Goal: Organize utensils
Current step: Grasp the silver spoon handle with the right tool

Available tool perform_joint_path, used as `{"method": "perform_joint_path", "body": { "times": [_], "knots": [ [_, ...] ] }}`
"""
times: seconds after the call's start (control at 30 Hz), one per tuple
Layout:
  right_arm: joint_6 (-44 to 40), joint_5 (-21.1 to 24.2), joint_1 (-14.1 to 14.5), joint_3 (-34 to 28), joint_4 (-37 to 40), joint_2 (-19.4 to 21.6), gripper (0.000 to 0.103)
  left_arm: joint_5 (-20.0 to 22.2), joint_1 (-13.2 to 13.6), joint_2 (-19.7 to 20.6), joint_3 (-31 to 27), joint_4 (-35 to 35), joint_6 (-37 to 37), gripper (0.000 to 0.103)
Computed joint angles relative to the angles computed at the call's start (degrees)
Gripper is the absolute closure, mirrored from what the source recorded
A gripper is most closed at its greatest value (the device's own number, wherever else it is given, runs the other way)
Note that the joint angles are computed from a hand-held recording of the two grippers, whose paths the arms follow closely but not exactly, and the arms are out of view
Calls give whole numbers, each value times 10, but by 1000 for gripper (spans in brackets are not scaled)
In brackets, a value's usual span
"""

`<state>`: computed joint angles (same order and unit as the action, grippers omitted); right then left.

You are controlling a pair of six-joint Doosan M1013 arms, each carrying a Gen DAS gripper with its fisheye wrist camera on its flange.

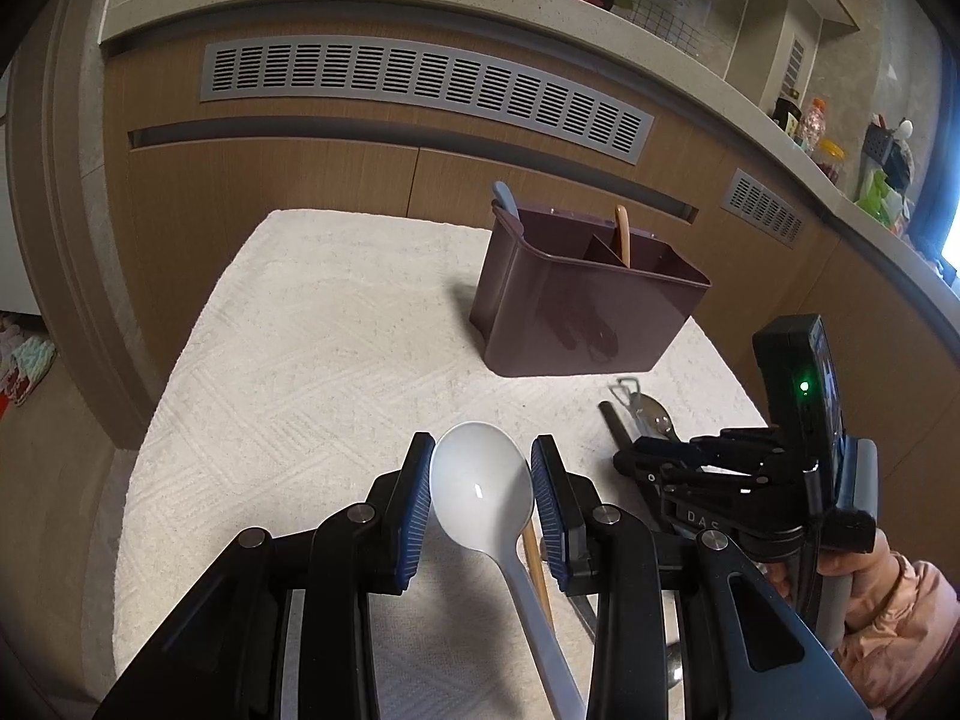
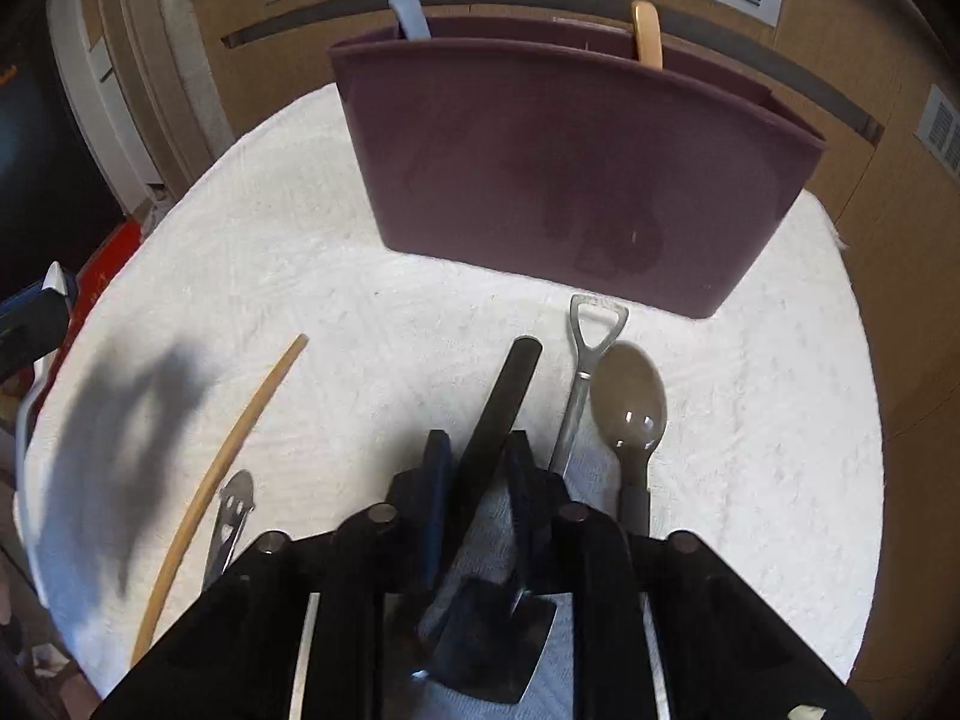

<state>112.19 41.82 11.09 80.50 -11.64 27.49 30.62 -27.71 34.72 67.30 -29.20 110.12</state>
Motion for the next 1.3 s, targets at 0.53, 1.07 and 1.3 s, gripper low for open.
{"method": "perform_joint_path", "body": {
  "times": [0.53,1.07,1.3],
  "knots": [
    [99,-204,-1,137,-44,-137,100,-66,-23,-36,29,6,20,69],
    [85,-141,-10,118,-52,-112,79,-39,-28,-27,12,55,-20,69],
    [-112,-97,-20,65,134,-55,72,-21,-19,-18,5,45,-34,69]
  ]
}}
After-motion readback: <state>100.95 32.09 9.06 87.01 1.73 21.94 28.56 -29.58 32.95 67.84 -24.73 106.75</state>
